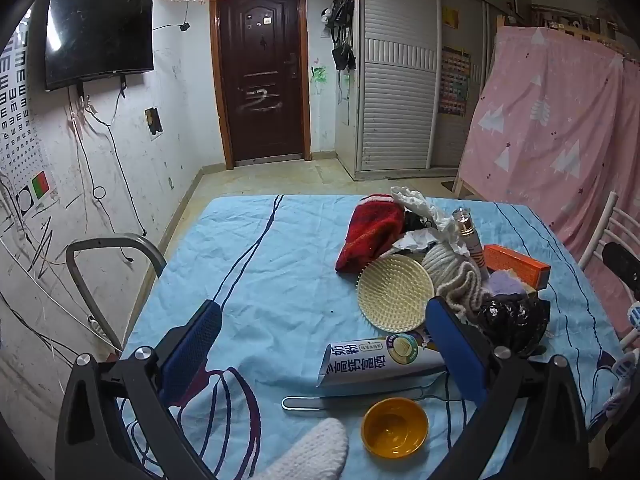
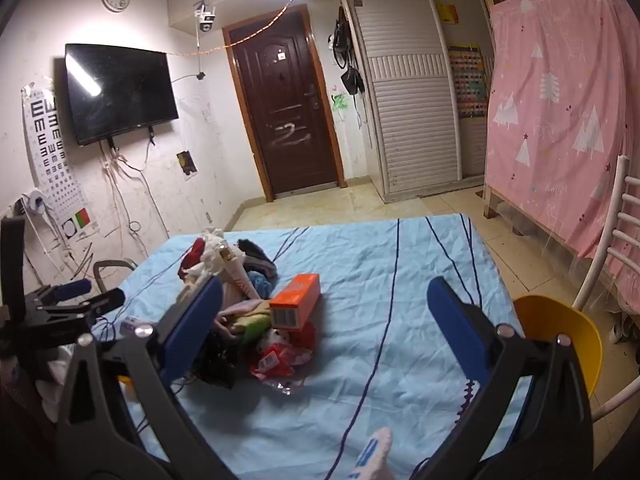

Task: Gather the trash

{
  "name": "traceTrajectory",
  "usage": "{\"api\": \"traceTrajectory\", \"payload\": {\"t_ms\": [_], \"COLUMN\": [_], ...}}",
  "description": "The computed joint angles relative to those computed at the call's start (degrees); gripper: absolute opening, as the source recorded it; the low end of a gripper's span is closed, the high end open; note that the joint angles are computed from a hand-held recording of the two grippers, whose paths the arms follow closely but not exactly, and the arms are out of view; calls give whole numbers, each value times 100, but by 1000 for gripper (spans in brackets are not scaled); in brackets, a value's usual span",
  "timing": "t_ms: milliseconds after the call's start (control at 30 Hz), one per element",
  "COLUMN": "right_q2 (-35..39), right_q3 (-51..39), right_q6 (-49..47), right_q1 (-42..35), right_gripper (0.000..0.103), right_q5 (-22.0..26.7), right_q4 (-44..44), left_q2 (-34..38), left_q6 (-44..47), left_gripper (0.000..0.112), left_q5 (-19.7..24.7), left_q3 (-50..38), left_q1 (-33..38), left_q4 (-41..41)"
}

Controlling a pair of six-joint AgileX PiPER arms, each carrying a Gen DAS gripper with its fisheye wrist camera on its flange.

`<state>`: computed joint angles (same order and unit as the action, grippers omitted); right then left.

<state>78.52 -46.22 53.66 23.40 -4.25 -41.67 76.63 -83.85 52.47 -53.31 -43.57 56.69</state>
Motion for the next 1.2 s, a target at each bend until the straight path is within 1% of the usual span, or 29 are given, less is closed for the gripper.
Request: {"api": "traceTrajectory", "payload": {"t_ms": [33,133,167,200,267,300,333,467,500,533,1100,1133,1200], "right_q2": [3,7,12,10,-2,-11,13,-8,5,1,-14,-13,-16], "right_q3": [-3,-6,-8,-9,-8,-9,-11,-2,-19,-20,-19,-22,-19], "right_q6": [225,256,517,563,560,582,588,589,736,733,835,793,423], "right_q1": [-7,12,-17,-18,-16,-11,-16,-12,-10,-7,1,3,17], "right_gripper": [98,98,98,98,98,98,98,98,98,98,98,98,98], "right_q5": [-6,13,-17,-18,-12,-1,-9,1,7,14,23,29,46], "right_q4": [-214,-239,-483,-530,-536,-557,-552,-551,-698,-700,-792,-759,-390], "left_q2": [-5,-45,-65,-86,-144,-46,27,17,11,60,93,97,97], "left_q6": [7,30,37,40,18,-113,-15,-89,-111,78,104,114,117], "left_gripper": [93,93,93,93,93,93,93,93,93,93,93,93,93], "left_q5": [-7,-46,-59,-63,-57,-241,-259,-210,-199,-375,-384,-388,-390], "left_q3": [2,25,36,47,89,189,104,133,148,104,80,74,73], "left_q1": [4,20,24,24,-9,89,150,69,44,248,224,230,236], "left_q4": [-12,-53,-72,-92,-96,2,-86,-66,-56,-145,-171,-180,-182]}}
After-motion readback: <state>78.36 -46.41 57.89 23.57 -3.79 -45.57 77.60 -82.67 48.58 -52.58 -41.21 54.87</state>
